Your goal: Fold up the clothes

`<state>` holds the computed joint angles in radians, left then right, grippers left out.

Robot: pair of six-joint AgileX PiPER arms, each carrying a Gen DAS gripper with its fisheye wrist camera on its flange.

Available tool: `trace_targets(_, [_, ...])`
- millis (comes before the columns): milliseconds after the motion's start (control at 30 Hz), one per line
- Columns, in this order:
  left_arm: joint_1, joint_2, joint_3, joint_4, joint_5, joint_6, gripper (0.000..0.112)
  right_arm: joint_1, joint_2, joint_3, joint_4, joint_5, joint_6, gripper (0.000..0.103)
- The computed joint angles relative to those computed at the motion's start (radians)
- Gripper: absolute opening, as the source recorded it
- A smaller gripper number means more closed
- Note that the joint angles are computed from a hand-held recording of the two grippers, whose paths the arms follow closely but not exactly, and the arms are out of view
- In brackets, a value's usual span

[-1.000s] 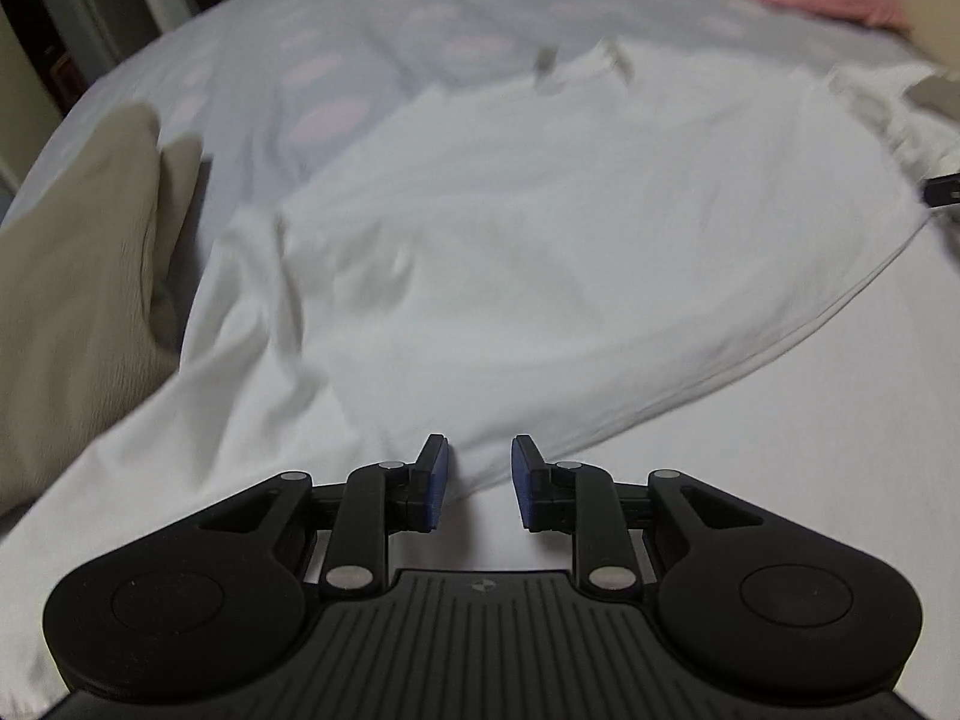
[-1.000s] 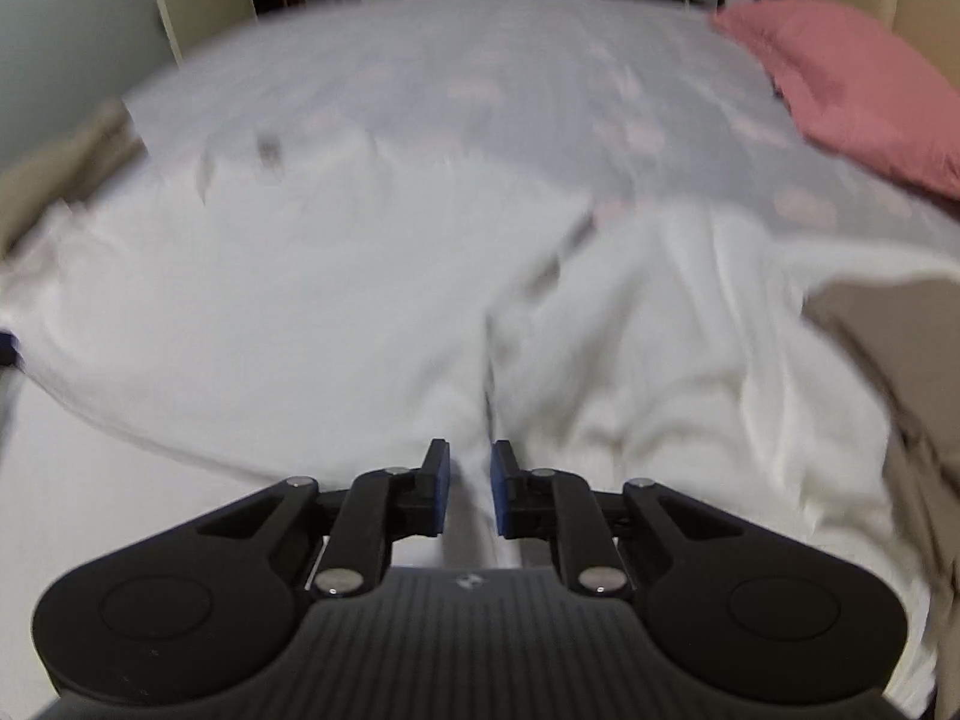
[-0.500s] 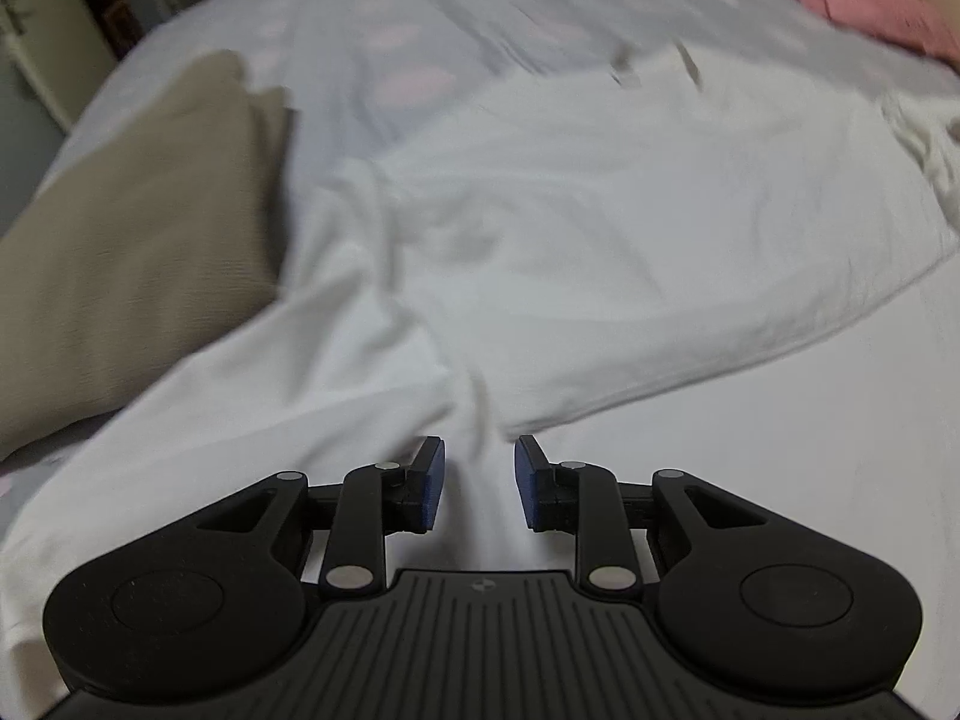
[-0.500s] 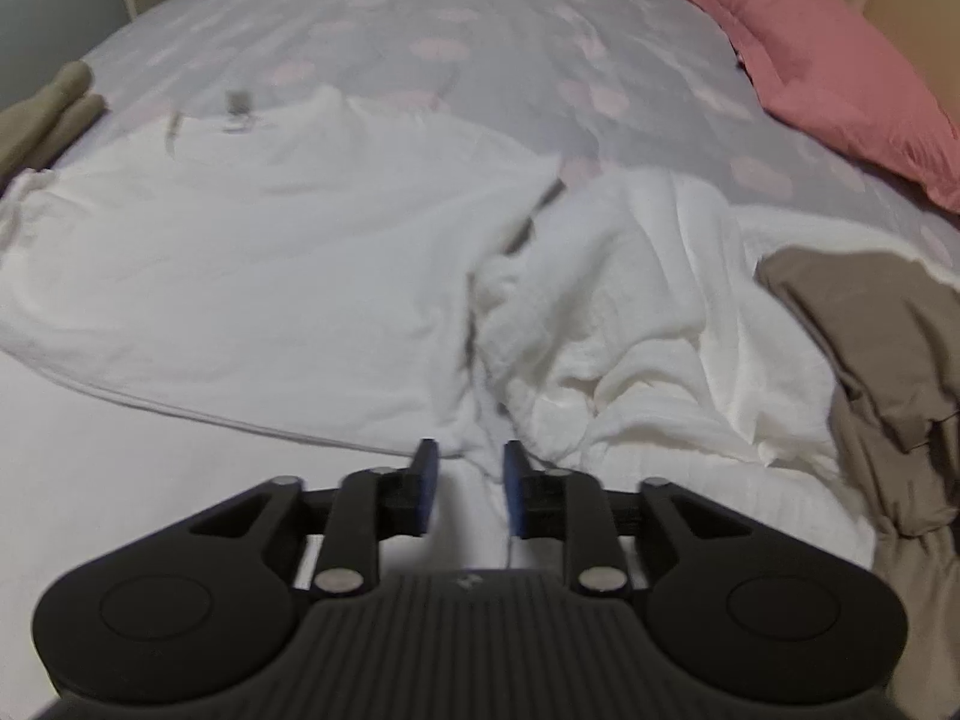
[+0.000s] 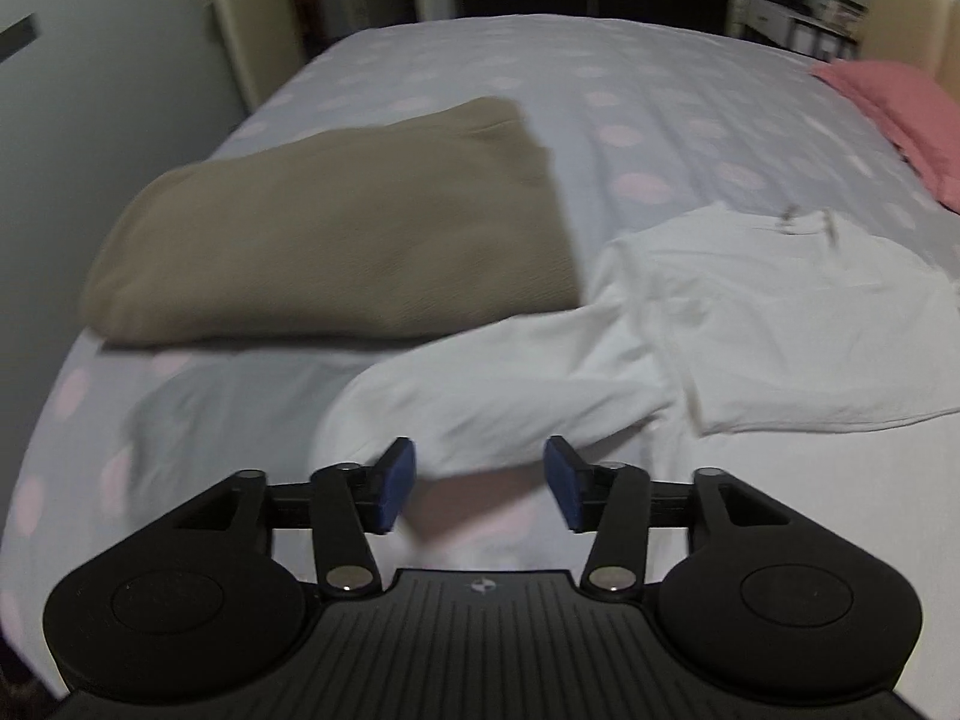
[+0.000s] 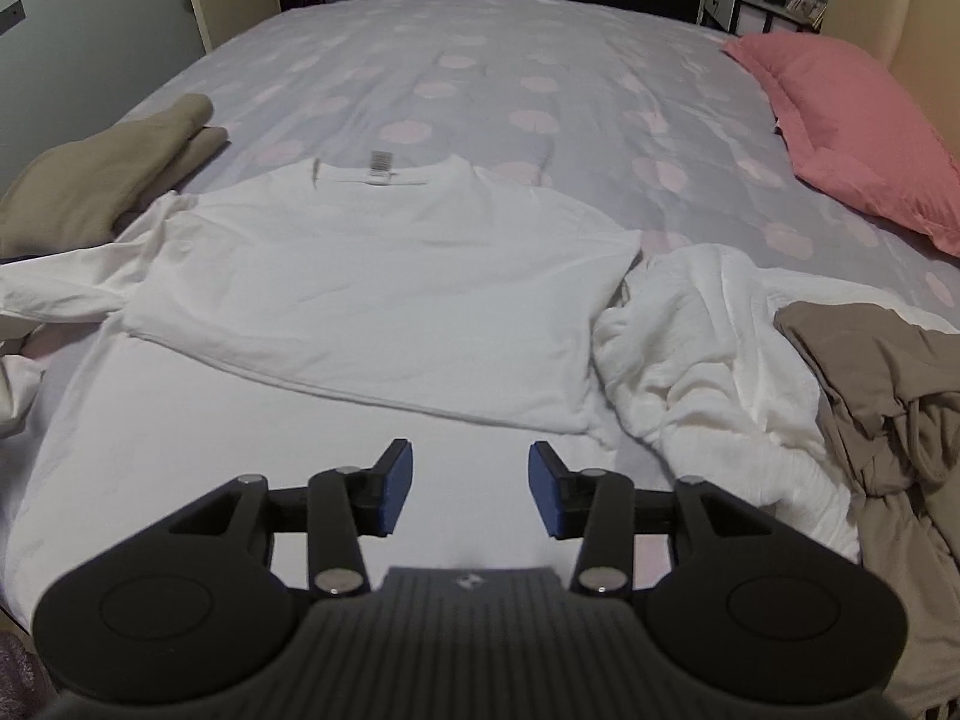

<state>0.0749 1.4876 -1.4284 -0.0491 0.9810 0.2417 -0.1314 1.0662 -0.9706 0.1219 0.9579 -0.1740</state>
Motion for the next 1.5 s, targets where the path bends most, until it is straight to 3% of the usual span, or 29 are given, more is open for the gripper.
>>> trace_targets(167, [0.039, -0.030, 0.117, 0.084, -0.025, -0.076, 0.057, 0.048, -0.067, 0.017, 0.028, 0.073, 0.030, 0.055])
trace_targets(300, [0.076, -0.011, 0.173, 0.079, -0.025, -0.073, 0.056, 0.080, -0.075, 0.035, 0.049, 0.079, 0.063, 0.055])
trace_targets(333, [0.088, -0.005, 0.178, 0.060, -0.024, -0.060, 0.055, 0.103, -0.074, 0.040, 0.031, 0.071, 0.085, 0.055])
trace_targets(367, [0.101, -0.004, 0.187, 0.037, -0.024, -0.045, 0.046, 0.117, -0.071, 0.044, 0.017, 0.065, 0.097, 0.055])
trace_targets(400, [0.119, -0.001, 0.188, 0.000, -0.022, -0.026, 0.026, 0.129, -0.067, 0.048, 0.003, 0.058, 0.109, 0.055])
trace_targets(500, [0.152, 0.005, 0.186, -0.080, -0.034, -0.006, 0.008, 0.134, -0.048, 0.048, -0.009, 0.054, 0.128, 0.055])
trace_targets(767, [0.041, -0.133, 0.175, -0.037, -0.248, -0.083, 0.005, 0.050, -0.008, 0.023, 0.069, 0.053, 0.083, 0.055])
trace_targets(933, [-0.073, -0.159, 0.097, -0.115, -0.309, -0.062, 0.004, -0.068, 0.040, -0.015, 0.195, 0.087, 0.027, 0.055])
trace_targets(1100, [-0.239, -0.088, -0.026, -0.150, -0.280, -0.042, 0.004, -0.129, 0.074, -0.063, 0.246, 0.097, 0.007, 0.055])
trace_targets(1300, [-0.439, 0.084, -0.197, -0.160, -0.145, 0.029, 0.004, -0.196, 0.120, -0.104, 0.308, 0.116, -0.023, 0.056])
trace_targets(1500, [-0.608, 0.208, -0.226, -0.145, -0.076, 0.084, 0.008, -0.202, 0.172, -0.126, 0.290, 0.118, -0.047, 0.056])
